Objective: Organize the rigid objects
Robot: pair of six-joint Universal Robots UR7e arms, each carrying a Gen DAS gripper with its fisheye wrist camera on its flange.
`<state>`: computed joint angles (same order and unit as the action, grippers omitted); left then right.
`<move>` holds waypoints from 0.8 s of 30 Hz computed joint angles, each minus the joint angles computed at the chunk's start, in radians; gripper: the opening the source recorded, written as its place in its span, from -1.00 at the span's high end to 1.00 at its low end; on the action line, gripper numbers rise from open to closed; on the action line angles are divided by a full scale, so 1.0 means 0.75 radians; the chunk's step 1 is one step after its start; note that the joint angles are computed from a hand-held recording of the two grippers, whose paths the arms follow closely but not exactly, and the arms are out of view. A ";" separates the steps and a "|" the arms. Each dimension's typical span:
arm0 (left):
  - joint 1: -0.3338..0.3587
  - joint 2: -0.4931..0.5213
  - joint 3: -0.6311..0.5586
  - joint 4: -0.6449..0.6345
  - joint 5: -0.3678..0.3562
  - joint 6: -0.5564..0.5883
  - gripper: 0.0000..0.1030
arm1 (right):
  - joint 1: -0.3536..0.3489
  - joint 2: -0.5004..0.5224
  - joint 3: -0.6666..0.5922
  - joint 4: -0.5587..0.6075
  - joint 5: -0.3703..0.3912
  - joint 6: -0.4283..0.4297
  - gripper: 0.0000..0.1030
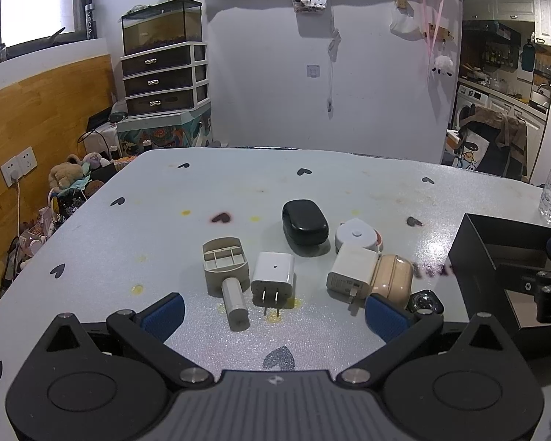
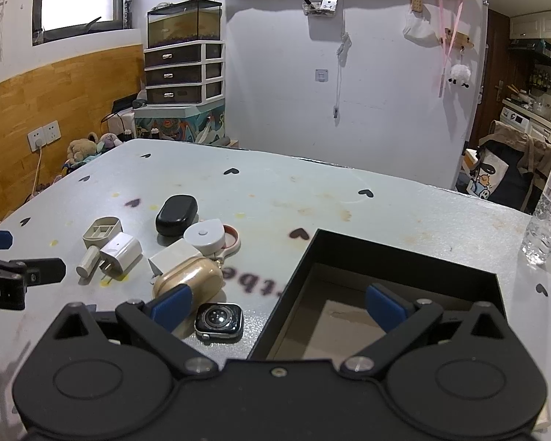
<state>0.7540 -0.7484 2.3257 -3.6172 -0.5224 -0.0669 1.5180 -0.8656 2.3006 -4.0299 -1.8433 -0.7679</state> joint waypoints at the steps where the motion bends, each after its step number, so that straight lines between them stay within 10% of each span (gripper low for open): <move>1: 0.001 0.001 0.000 -0.002 0.000 0.001 -1.00 | -0.002 0.000 0.001 -0.001 0.001 -0.002 -0.98; 24: -0.001 0.001 0.002 -0.003 0.001 -0.002 -1.00 | -0.003 0.002 0.001 -0.005 0.001 -0.005 -0.98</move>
<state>0.7530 -0.7474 2.3268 -3.6198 -0.5218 -0.0684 1.5154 -0.8642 2.3011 -4.0339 -1.8425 -0.7713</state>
